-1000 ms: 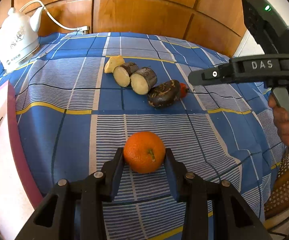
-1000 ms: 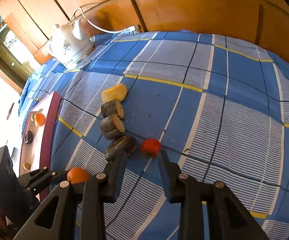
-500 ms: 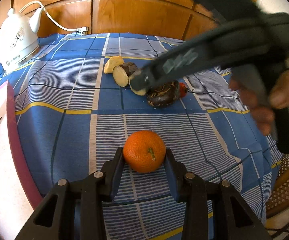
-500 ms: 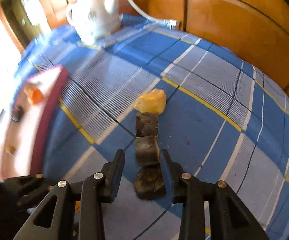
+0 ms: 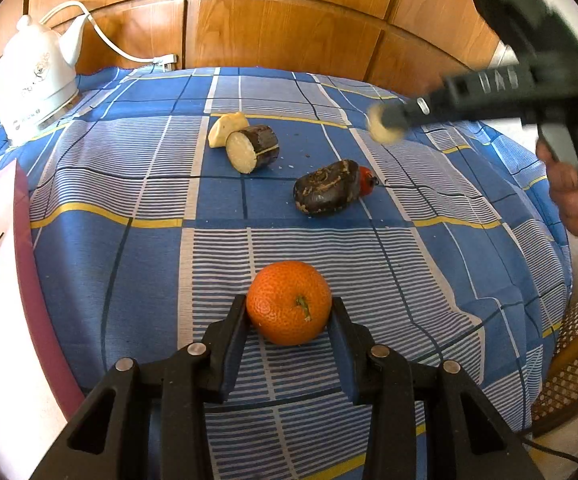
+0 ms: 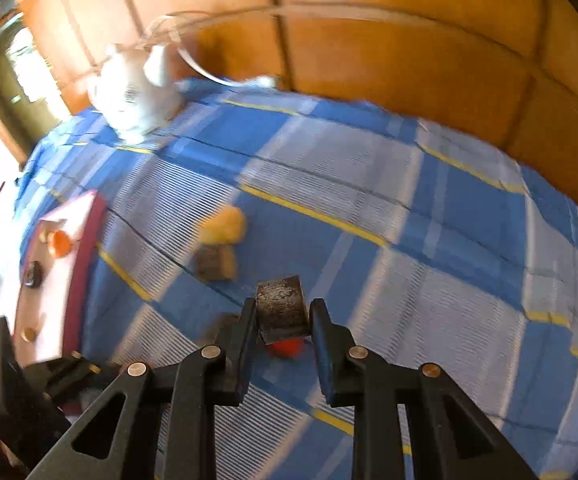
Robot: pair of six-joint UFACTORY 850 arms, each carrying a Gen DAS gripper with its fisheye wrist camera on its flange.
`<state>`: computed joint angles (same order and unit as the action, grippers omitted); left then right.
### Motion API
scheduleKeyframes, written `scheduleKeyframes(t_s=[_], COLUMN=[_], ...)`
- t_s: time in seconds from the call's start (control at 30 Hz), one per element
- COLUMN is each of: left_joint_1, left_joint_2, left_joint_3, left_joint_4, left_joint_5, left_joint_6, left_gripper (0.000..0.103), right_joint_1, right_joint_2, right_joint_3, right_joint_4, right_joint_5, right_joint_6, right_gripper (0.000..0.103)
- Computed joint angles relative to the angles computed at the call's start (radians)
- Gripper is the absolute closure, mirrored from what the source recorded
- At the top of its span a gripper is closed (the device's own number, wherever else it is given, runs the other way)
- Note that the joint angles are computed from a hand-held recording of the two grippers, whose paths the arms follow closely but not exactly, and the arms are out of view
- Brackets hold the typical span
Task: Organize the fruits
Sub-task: 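Grasp a dark-skinned cut slice with the right tool while the left tool holds the orange, then carry the mandarin orange into the tray and open the left tool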
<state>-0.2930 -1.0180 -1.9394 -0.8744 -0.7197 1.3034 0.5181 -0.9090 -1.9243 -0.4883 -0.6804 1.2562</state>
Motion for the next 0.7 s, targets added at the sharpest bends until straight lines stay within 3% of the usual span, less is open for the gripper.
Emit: scheduleKeyframes(t_s=[0.23,0.7], left_joint_1=[-0.002,0.007], left_joint_2=[0.001,0.015], left_joint_3=[-0.003,0.007], left_joint_4=[0.016,0.016], left_joint_5=[0.003,-0.021], left_joint_6=[-0.012,-0.036], left_gripper=[0.063,0.064], right_joint_1=[-0.015,-0.001], right_joint_2=[0.02,-0.022], right_joint_3=[0.104,0.034], right_joint_4=[0.091,0.037], right_joint_5=[0.02,-0.043], right_joint_6=[0.009,-0.033], right_gripper=[0.077,0.078])
